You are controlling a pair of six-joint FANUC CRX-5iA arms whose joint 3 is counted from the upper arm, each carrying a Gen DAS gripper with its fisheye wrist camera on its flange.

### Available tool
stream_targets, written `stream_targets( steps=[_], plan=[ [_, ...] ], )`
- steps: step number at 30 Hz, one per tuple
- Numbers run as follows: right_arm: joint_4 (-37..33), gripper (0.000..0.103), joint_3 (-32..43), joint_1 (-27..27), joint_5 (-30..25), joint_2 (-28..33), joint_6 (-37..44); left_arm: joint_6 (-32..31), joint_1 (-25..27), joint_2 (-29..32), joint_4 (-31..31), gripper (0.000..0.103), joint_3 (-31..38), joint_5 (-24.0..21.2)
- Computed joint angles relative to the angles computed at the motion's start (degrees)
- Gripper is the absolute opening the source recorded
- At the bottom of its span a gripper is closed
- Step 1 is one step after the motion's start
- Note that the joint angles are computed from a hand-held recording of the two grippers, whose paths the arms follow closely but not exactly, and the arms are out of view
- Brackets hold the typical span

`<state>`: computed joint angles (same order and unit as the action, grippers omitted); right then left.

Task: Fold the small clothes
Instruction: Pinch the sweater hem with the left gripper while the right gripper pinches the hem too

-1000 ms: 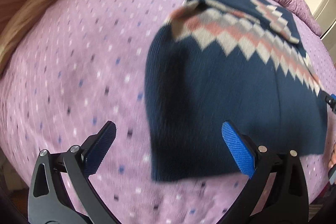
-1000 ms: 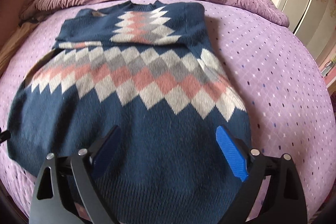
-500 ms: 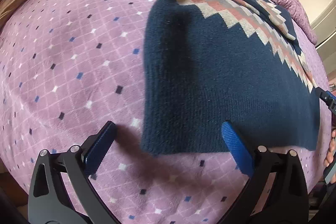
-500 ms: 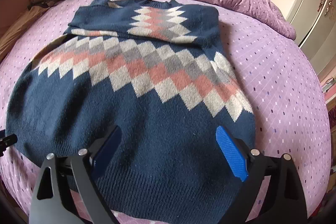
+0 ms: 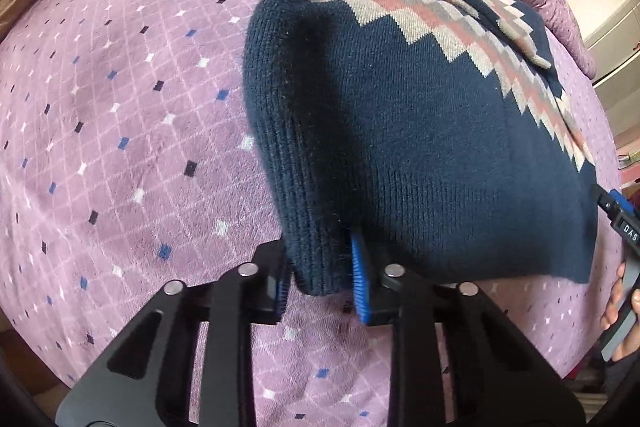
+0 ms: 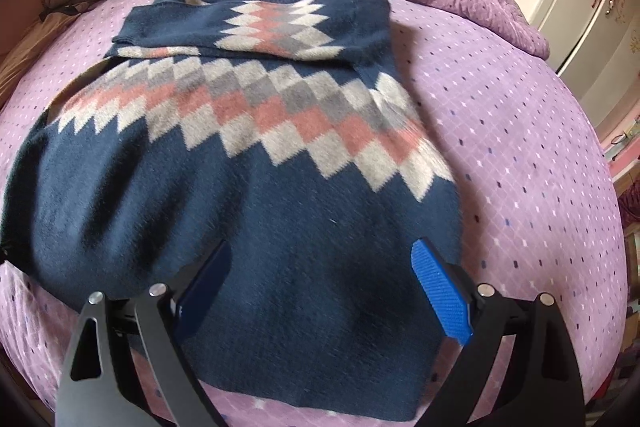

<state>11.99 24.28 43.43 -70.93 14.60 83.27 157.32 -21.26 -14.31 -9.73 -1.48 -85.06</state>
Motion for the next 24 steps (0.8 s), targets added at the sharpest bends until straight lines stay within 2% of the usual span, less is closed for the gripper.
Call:
stream_targets(
  steps=[7,16,24],
  plan=[
    [0.4,0.092,-2.1,-2.6,-2.7,-1.6,-0.9,-4.4,-1.3,5.3,-1.8,0.016,5.2,-5.3],
    [-2.6,0.092,-3.0,-6.2,-6.6,-2.3,-2.8,-4.9,-0.5,5.7,-1.2,0.016,5.0,-5.4],
    [-5.0,0.092,-4.7,-7.4,-8.6,-3.0,-4.6,-5.1,-0.7,6.6,-1.5,0.016,5.9,-6.1]
  ],
)
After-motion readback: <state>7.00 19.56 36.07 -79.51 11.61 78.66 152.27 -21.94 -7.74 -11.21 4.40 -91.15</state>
